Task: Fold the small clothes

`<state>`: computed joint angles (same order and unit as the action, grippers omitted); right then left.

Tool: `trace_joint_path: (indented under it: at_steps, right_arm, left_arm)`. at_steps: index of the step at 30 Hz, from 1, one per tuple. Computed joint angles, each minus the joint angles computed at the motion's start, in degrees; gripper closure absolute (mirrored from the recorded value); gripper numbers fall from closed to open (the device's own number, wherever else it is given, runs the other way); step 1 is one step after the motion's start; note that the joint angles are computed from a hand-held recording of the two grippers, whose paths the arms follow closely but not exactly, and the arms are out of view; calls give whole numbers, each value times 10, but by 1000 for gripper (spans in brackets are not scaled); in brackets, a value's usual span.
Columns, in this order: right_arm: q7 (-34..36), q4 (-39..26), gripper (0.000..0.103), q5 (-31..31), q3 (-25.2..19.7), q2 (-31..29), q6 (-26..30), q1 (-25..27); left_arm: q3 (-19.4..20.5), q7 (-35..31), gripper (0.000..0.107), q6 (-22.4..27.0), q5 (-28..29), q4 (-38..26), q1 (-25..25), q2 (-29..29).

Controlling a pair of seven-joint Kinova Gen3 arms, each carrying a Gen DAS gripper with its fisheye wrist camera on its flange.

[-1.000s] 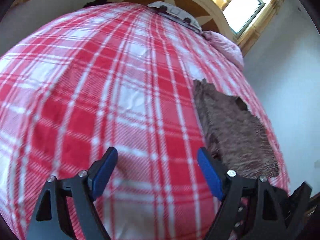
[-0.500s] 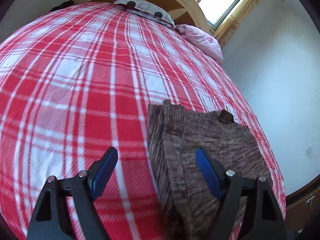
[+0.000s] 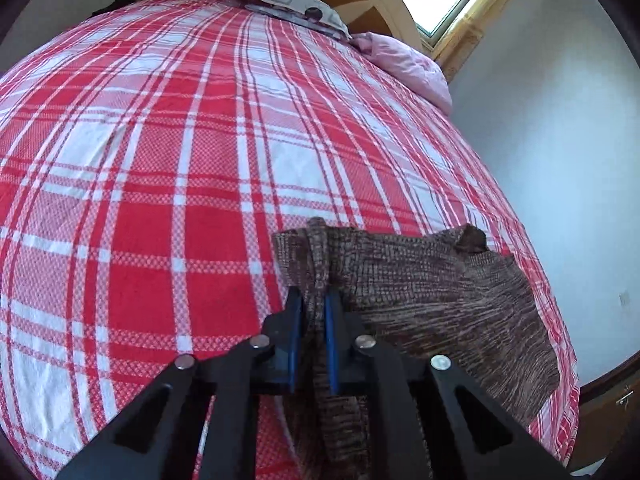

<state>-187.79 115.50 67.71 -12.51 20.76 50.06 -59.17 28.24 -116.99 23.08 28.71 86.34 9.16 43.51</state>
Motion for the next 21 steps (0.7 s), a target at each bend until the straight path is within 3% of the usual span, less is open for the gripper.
trace_joint_path:
  at_steps: [6, 15, 21]
  right_arm:
    - [-87, 51, 95, 46, -3, -48, -21, 13]
    - [-180, 119, 96, 64, -61, -129, 39, 30]
    - [-213, 148, 96, 54, -94, -173, 60, 40]
  left_arm:
    - [23, 7, 98, -21, 23, 21, -21, -15]
    - [58, -3, 98, -30, 55, 32, -39, -37]
    - [89, -14, 99, -61, 70, 39, -32, -51]
